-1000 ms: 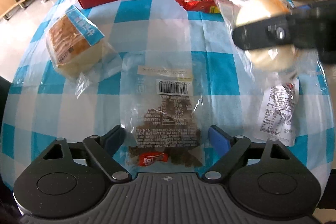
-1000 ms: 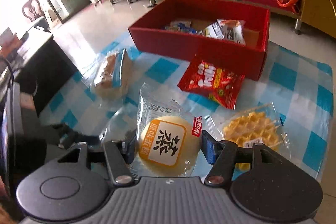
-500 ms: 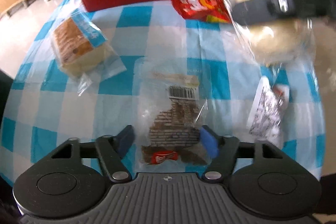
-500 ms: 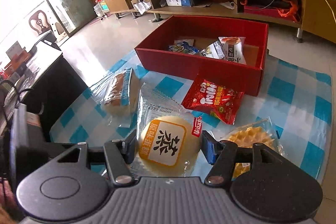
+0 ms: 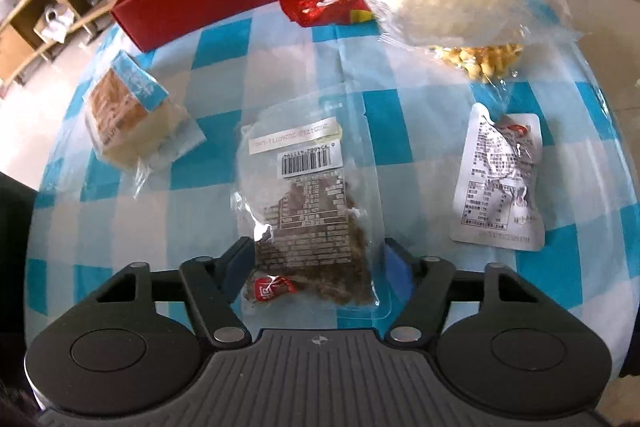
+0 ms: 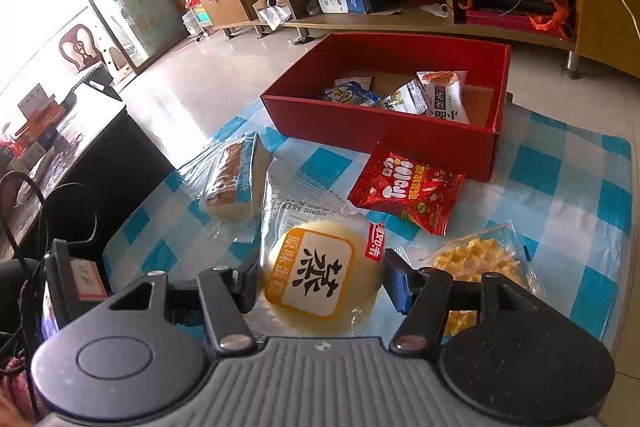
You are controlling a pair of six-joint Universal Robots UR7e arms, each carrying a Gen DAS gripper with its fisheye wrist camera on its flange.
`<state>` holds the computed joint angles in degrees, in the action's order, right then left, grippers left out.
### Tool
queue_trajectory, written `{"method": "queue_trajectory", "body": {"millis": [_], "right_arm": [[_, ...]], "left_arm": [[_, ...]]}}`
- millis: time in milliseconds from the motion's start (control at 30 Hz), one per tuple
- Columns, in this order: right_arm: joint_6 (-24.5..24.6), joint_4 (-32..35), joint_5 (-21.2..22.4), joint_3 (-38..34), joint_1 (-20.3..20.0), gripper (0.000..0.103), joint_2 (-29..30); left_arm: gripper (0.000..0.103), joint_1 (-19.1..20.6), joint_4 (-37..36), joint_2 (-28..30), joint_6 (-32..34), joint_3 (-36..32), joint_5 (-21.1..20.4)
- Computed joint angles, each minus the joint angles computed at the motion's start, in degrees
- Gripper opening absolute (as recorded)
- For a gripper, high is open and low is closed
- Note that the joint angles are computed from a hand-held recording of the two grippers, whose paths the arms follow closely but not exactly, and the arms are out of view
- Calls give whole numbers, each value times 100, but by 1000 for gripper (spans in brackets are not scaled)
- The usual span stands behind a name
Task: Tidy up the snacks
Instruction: 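Grasp the clear jerky bag with the left gripper while the right gripper holds the bun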
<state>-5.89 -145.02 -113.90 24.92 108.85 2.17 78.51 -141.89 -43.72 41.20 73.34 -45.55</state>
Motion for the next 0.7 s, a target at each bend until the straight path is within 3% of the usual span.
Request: {"method": "queue_trajectory", "body": {"millis": [100, 300, 367, 400, 433, 567, 700], "right_arm": [[-10, -101, 21, 74, 2, 61, -36], [-51, -36, -91, -52, 10, 61, 42], [-28, 10, -90, -88, 9, 61, 59], [-21, 29, -83, -104, 6, 61, 67], [-14, 52, -71, -121, 3, 61, 74], [-13, 127, -44, -206, -7, 61, 114], [-13, 298, -47, -456, -14, 61, 240]], "left_arm": [[68, -26, -69, -50, 18, 73, -26], [56, 26, 426, -123, -546, -284, -548], [64, 101, 838, -54, -760, -545, -728], [81, 132, 945, 15, -1011, -666, -669], [89, 168, 983, 100, -1172, -781, -574], [92, 274, 1479, 343, -1642, -1251, -498], [85, 197, 951, 321, -1234, -977, -412]]}}
